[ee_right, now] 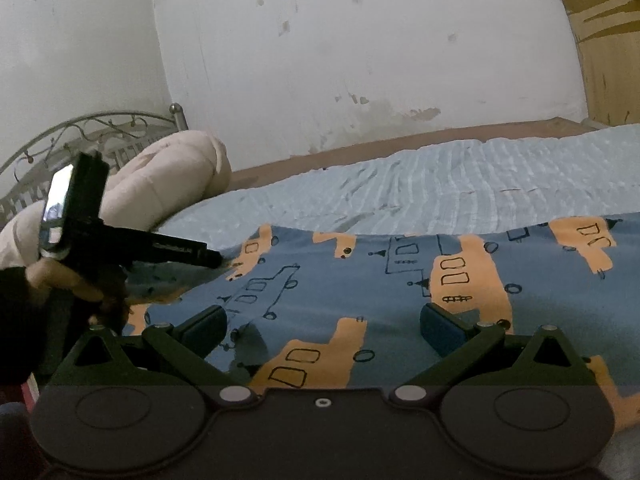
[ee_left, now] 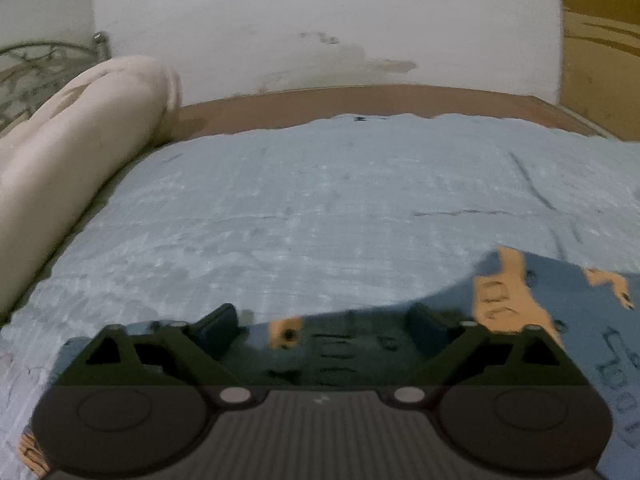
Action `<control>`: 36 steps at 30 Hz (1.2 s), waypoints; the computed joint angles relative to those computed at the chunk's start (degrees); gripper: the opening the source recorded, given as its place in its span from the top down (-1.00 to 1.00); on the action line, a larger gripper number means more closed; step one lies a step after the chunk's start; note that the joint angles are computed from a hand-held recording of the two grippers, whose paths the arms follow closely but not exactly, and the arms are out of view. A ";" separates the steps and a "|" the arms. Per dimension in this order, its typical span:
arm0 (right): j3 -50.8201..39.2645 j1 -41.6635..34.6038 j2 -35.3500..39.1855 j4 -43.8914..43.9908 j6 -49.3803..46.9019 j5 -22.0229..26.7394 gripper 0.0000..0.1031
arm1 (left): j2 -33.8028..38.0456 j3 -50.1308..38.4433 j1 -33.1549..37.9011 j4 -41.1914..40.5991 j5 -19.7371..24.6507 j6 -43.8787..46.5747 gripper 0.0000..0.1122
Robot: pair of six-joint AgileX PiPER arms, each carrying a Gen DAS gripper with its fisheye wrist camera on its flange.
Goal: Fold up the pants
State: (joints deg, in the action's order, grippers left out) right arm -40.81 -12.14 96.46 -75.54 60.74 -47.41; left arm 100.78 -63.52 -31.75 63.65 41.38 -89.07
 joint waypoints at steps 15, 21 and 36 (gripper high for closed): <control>0.77 -1.70 1.00 0.88 -0.63 -3.82 -0.99 | 6.82 -12.74 -3.90 -4.62 -0.70 10.59 -0.76; 1.13 -3.06 1.41 0.55 -0.72 -6.12 -0.99 | 10.64 -17.22 -0.25 -11.07 -0.45 12.94 -0.84; -1.34 -17.33 -3.16 -3.35 10.27 -8.48 -0.99 | 5.26 -15.72 -9.29 -10.81 -2.14 8.31 -0.82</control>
State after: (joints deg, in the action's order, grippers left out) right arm -42.15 -29.47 93.30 -78.89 71.01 -55.89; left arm 106.04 -79.25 -41.04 52.85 39.24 -80.76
